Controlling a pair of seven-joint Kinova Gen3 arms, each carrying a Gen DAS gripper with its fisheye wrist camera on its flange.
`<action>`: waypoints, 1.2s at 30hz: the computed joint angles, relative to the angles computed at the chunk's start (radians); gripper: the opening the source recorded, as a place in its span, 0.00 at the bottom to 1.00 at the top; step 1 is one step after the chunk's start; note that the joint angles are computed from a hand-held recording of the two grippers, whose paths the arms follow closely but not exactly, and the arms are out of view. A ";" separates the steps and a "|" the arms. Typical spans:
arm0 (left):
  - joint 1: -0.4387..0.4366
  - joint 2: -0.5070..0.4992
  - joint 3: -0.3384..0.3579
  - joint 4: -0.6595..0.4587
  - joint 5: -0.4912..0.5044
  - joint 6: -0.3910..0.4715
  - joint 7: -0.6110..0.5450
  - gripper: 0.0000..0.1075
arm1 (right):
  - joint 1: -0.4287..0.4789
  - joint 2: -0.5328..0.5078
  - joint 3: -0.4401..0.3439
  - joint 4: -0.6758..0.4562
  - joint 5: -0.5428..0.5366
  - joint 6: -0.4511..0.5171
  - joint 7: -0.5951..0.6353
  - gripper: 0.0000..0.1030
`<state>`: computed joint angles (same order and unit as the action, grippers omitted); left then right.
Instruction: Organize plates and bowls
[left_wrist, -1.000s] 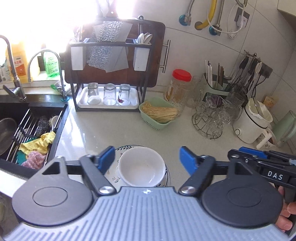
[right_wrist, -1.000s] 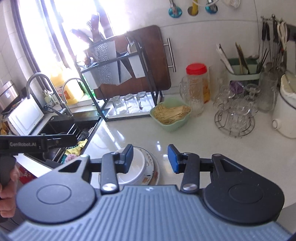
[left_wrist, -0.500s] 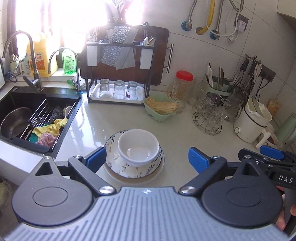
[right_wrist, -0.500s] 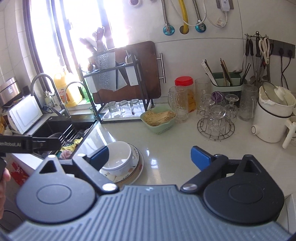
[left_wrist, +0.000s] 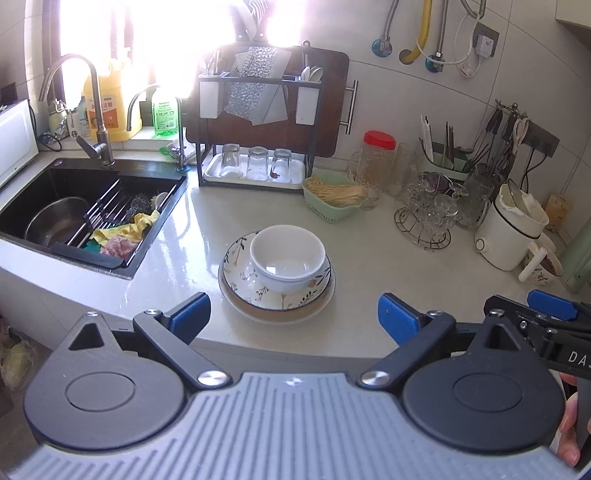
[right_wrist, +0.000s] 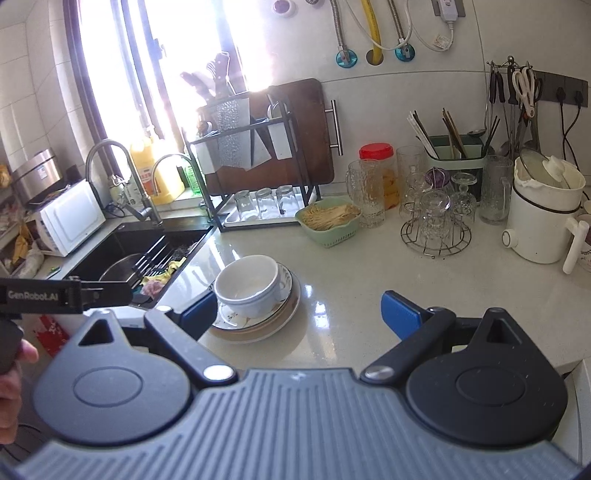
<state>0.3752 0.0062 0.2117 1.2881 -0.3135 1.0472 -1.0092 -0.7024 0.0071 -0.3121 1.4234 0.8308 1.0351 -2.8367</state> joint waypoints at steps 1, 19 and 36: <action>0.002 -0.008 0.002 0.011 0.000 -0.001 0.007 0.92 | -0.003 -0.002 -0.003 0.004 0.003 0.004 -0.006 0.94; 0.036 -0.072 0.097 0.073 -0.160 0.066 0.182 0.92 | -0.004 -0.046 -0.056 0.063 0.012 0.007 -0.064 0.94; 0.076 -0.091 0.155 0.085 -0.257 0.116 0.291 0.92 | 0.015 -0.074 -0.092 0.089 0.001 0.038 -0.076 0.94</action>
